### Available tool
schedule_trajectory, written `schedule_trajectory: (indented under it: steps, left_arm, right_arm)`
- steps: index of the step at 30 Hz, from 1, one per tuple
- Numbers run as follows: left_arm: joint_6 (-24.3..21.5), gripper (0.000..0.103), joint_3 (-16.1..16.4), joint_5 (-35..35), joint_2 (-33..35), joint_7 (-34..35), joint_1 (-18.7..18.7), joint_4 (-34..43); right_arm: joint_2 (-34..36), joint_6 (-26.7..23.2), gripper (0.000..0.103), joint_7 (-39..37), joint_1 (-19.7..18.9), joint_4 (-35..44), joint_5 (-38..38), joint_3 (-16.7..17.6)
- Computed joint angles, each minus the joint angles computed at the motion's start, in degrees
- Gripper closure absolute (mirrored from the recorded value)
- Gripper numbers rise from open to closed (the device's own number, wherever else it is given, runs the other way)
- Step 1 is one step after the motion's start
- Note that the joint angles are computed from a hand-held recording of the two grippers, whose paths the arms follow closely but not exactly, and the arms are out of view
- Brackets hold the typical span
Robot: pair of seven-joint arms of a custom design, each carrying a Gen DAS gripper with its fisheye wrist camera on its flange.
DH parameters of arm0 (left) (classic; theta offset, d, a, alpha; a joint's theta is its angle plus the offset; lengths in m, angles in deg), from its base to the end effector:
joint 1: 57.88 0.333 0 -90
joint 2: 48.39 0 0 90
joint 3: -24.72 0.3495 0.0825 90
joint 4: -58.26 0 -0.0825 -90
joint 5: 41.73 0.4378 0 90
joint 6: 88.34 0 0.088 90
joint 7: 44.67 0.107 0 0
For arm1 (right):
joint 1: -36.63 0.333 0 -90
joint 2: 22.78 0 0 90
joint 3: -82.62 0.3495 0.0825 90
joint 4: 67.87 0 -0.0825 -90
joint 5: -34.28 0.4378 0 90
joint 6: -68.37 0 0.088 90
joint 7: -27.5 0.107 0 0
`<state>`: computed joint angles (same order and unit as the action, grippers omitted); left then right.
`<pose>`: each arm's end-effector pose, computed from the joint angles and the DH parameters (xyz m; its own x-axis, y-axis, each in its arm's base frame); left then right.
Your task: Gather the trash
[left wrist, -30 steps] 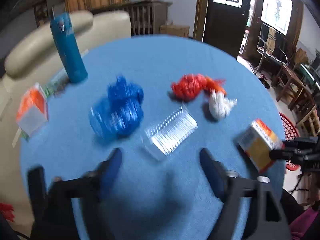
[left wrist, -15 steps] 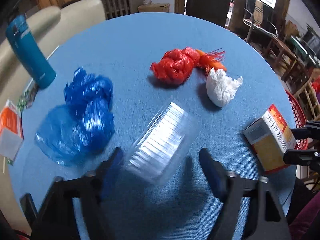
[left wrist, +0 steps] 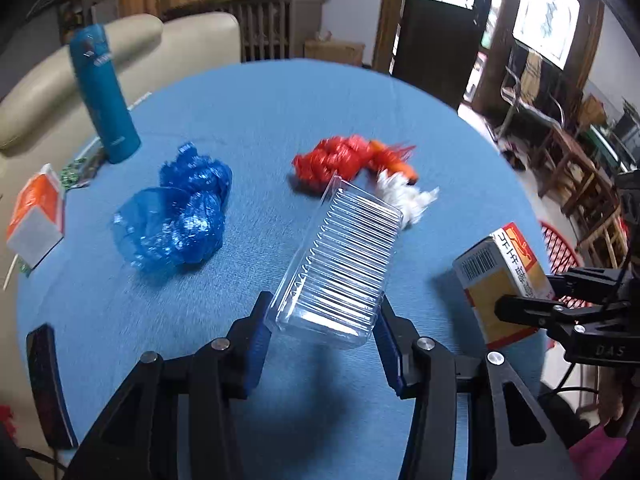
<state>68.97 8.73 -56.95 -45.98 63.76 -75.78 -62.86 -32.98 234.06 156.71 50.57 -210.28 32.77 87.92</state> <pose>0.5375 -0.3464 0.4654 -0.6520 -0.7565 0.0517 -0.6396 0.5121 -0.5732 0.5011 0.1772 0.4174 -0.2240 -0.9205 -0.3201 -0.8197 0.3556 -0.4490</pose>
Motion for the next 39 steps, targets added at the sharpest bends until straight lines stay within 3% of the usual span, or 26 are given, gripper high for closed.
schedule_trajectory:
  steps: [7,9,16,23,32,39]
  left_arm:
    - [3.01,0.053,-0.86,18.35,-9.39,-21.37,-0.18,-5.97]
    - [3.73,0.053,-2.01,23.7,-11.38,-26.79,0.68,-7.01]
    - [5.31,0.053,-7.23,40.77,-18.57,-44.41,5.59,-9.26]
    - [7.63,0.053,-11.38,49.81,-23.75,-52.97,9.36,-10.22]
    - [10.84,0.053,-16.44,56.77,-26.32,-58.36,13.79,-9.72]
    - [10.06,0.053,-17.77,56.82,-27.27,-58.73,13.02,-9.47]
  right_arm:
    - [-6.86,5.33,0.054,6.22,-4.29,-5.18,-5.49,3.74]
    - [-9.1,6.22,0.054,9.76,-7.76,-6.16,-9.04,6.98]
    - [-17.69,10.03,0.054,15.63,-14.62,-10.33,-13.32,13.06]
    - [-26.57,12.6,0.054,18.1,-20.54,-14.09,-13.66,19.03]
    - [-33.88,13.69,0.054,17.72,-22.82,-17.67,-11.43,21.45]
    - [-39.03,14.0,0.054,18.0,-23.63,-20.71,-9.73,21.91]
